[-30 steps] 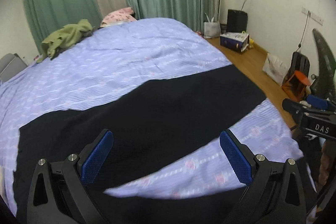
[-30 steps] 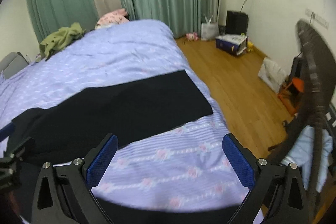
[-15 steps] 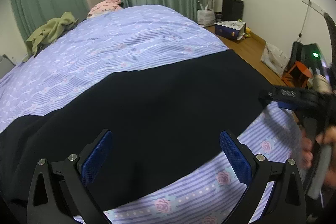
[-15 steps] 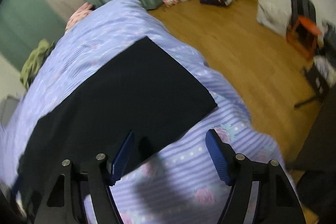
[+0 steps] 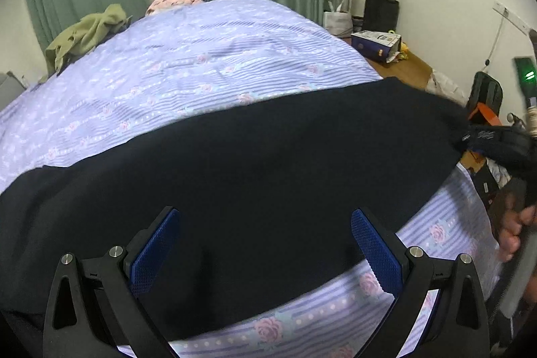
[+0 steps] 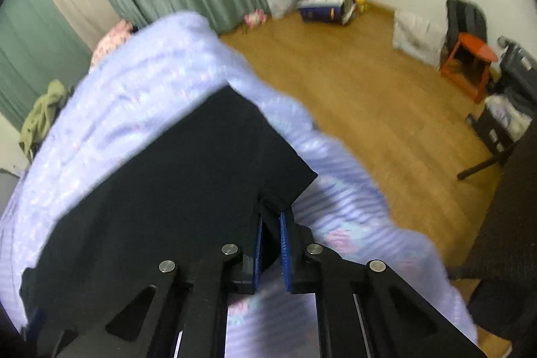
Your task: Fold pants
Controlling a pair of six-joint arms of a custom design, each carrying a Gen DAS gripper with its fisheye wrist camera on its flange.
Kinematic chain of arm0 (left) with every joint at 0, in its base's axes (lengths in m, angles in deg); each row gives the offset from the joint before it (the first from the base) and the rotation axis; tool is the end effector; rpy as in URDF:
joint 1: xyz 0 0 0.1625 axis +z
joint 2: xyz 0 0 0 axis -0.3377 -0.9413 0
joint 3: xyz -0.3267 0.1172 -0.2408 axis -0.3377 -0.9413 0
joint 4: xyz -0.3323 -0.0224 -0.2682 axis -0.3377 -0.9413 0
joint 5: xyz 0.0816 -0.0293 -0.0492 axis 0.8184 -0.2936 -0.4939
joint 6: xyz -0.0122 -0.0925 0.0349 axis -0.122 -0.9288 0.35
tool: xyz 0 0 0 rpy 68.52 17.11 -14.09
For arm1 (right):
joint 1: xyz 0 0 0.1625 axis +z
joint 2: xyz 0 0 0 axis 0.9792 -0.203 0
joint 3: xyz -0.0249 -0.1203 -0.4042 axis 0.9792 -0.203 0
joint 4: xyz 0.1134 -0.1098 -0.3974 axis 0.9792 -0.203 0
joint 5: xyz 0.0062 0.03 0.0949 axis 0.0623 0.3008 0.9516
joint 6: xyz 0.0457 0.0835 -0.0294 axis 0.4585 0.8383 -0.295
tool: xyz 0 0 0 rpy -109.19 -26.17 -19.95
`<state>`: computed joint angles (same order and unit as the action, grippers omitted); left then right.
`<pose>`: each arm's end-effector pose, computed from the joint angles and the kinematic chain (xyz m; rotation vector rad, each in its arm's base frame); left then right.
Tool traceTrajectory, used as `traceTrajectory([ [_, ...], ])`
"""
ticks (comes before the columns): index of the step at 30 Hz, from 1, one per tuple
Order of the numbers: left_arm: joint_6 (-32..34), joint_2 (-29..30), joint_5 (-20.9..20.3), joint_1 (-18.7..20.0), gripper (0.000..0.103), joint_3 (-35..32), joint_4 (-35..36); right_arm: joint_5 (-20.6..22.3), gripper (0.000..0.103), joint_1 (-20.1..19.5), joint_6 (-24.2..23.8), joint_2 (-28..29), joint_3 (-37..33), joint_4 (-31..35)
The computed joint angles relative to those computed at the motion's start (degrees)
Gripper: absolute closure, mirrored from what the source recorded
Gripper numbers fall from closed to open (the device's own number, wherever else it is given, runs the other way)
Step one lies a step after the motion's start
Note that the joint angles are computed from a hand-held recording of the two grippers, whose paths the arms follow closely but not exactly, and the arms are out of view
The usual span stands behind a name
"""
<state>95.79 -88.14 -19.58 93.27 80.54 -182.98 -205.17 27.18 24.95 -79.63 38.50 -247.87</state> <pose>-0.0039 -0.7394 0.2881 0.3455 2.2024 -0.7816 0.2969 -0.8199 -0.0331 -0.0312 -2.3930 0.9229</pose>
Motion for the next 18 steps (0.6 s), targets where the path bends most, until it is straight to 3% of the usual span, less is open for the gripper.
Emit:
traceTrajectory([
  [3,0.86,-0.64,-0.6,-0.48,0.0,1.34,-0.68,-7.42,0.094,1.32,-7.3,-0.16,1.83,-7.02],
  [5,0.07,-0.58,0.35,-0.75,0.0,1.46,0.54,-8.28,0.092,0.68,-7.43,0.15,1.03,-2.77],
  [7,-1.32,-1.02,0.65,-0.9,0.0,1.77,2.07,-10.57,0.078,0.53,-6.8,1.46,-1.45,1.69],
  [9,-2.31,-2.34,0.51,-1.17,0.0,2.88,3.03,-15.33,0.047,1.65,-9.68,2.55,-1.84,-3.44],
  [11,-2.57,-4.6,-0.37,-1.61,0.0,4.74,2.9,-18.14,0.029,2.89,-13.44,2.02,0.56,-10.56],
  [13,-1.89,-7.58,-1.32,-2.17,0.0,7.45,1.0,-19.21,0.029,4.48,-16.46,-0.23,5.63,-17.26],
  [18,-3.71,-17.95,-2.92,-3.89,0.0,15.35,0.42,-14.05,0.029,9.84,-13.07,-10.71,25.23,-22.46],
])
